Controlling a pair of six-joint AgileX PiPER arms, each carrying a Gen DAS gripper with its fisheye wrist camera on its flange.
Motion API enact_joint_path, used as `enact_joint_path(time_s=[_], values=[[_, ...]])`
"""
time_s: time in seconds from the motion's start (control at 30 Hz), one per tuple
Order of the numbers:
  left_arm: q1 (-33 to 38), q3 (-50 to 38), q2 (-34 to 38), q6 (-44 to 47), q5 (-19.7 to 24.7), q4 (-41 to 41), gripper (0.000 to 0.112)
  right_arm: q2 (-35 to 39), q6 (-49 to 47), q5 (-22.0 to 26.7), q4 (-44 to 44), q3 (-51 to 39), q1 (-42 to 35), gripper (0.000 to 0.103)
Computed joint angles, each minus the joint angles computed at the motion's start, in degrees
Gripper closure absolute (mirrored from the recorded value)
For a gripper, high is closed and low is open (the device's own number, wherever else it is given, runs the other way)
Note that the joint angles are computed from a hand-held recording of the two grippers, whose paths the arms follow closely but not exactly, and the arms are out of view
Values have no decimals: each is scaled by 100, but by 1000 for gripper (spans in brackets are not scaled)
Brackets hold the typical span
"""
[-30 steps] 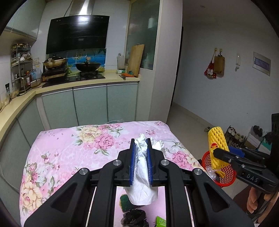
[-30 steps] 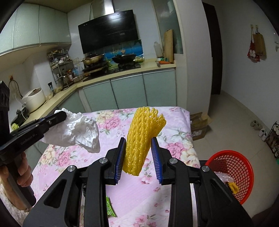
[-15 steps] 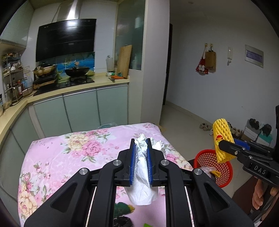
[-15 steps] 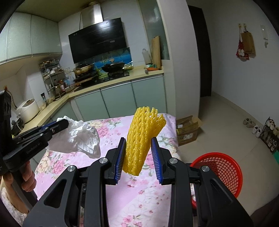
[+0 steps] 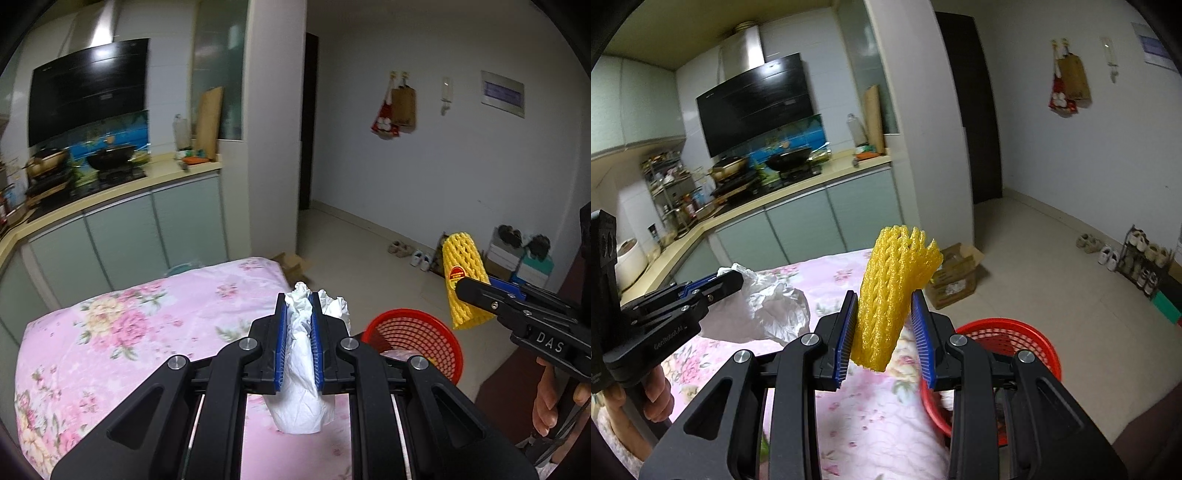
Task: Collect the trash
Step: 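Carry the tissue in the left tool and yellow mesh in the right tool to the basket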
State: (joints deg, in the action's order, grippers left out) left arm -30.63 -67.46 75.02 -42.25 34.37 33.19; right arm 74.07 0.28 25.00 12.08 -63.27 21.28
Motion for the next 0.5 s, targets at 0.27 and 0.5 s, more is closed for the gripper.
enact_joint_path(time_s=[0.27,0.5], values=[[-424,-543,711,67,-73,-38,101,-90,-530,-11,582,314,-717,73],[-400,-982,1305,938,-445,-1098,101,-30,-686,-46,727,479,-1173,73]])
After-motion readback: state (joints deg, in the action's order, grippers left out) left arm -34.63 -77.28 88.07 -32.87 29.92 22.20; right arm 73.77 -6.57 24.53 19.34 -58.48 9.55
